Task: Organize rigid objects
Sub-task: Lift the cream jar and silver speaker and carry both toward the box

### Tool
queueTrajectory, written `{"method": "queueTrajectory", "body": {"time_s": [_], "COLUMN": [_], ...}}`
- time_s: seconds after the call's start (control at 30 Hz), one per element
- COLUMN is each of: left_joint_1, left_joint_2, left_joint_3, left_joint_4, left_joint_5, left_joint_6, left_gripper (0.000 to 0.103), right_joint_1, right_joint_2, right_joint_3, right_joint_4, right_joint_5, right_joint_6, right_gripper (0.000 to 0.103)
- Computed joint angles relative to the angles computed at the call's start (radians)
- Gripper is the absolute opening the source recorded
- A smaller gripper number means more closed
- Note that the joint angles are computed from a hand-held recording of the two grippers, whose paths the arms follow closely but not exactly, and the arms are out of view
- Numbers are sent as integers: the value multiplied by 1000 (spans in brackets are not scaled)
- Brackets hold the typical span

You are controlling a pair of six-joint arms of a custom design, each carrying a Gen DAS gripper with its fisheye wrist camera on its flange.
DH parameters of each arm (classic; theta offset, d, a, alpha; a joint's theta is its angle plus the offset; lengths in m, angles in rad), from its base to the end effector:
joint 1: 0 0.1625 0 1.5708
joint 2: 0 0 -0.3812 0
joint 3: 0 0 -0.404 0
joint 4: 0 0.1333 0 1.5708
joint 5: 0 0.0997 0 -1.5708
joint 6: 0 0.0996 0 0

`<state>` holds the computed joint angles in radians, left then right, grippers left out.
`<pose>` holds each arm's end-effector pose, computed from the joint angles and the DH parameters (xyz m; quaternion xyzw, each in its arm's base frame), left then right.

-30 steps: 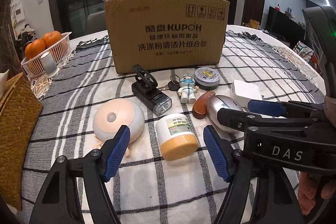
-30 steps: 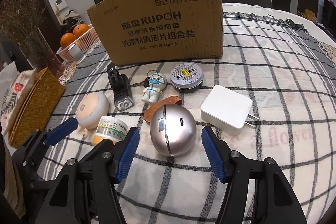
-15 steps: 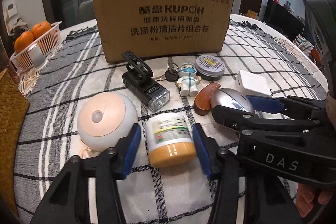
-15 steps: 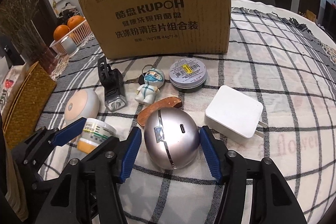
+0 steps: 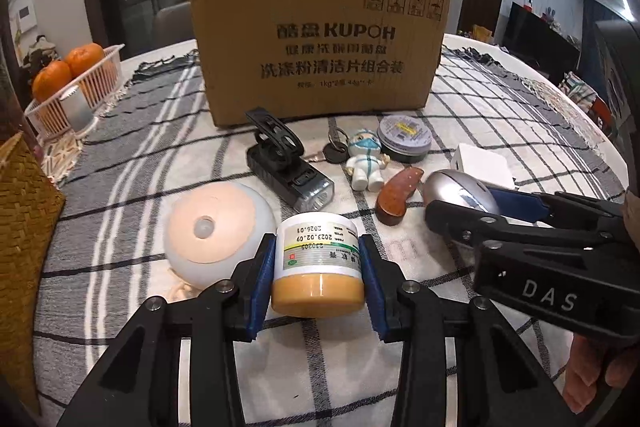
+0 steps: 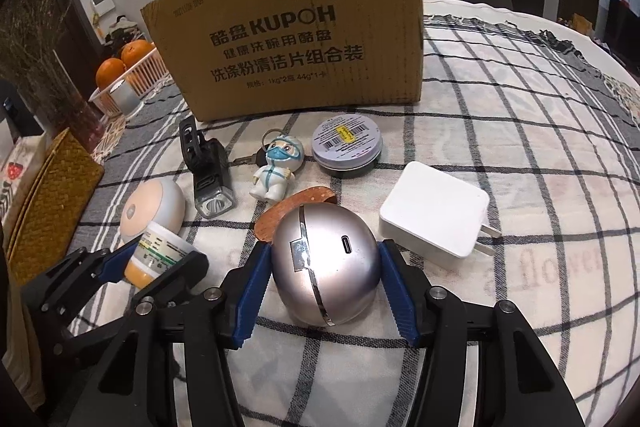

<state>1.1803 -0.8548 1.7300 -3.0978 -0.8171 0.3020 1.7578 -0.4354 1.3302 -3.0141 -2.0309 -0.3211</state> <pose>-0.0544 -0.6615 0.1427 0.1881 0.8686 -0.3128 0.3351 0.2232 -0.7007 -0.0160 0.1758 -0.9227 0.2484 0.2367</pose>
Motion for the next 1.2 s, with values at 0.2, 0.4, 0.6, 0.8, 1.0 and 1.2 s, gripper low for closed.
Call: {"method": "queueTrajectory", "body": {"time_s": [0.2, 0.4, 0.6, 0.8, 1.0, 1.2], "left_joint_1": [-21, -46, -73, -92, -104, -113], "left_joint_2": [-26, -52, -82, -102, -106, -101], "left_joint_3": [23, 45, 65, 58, 44, 18], "left_joint_4": [-40, -62, -99, -114, -143, -183], "left_joint_5": [23, 47, 50, 62, 54, 43], "left_joint_6": [9, 4, 11, 17, 54, 105], "left_gripper": [40, 40, 40, 40, 40, 40], "right_joint_1": [9, 27, 48, 72, 92, 108], "right_joint_2": [-21, -42, -65, -80, -88, -89], "right_joint_3": [37, 72, 93, 108, 103, 88], "right_joint_4": [-50, -127, -181, -242, -268, -290], "right_joint_5": [-18, -30, -28, -42, -45, -42], "right_joint_6": [-1, -21, -34, -56, -62, -66], "right_gripper": [56, 56, 56, 56, 56, 56]}}
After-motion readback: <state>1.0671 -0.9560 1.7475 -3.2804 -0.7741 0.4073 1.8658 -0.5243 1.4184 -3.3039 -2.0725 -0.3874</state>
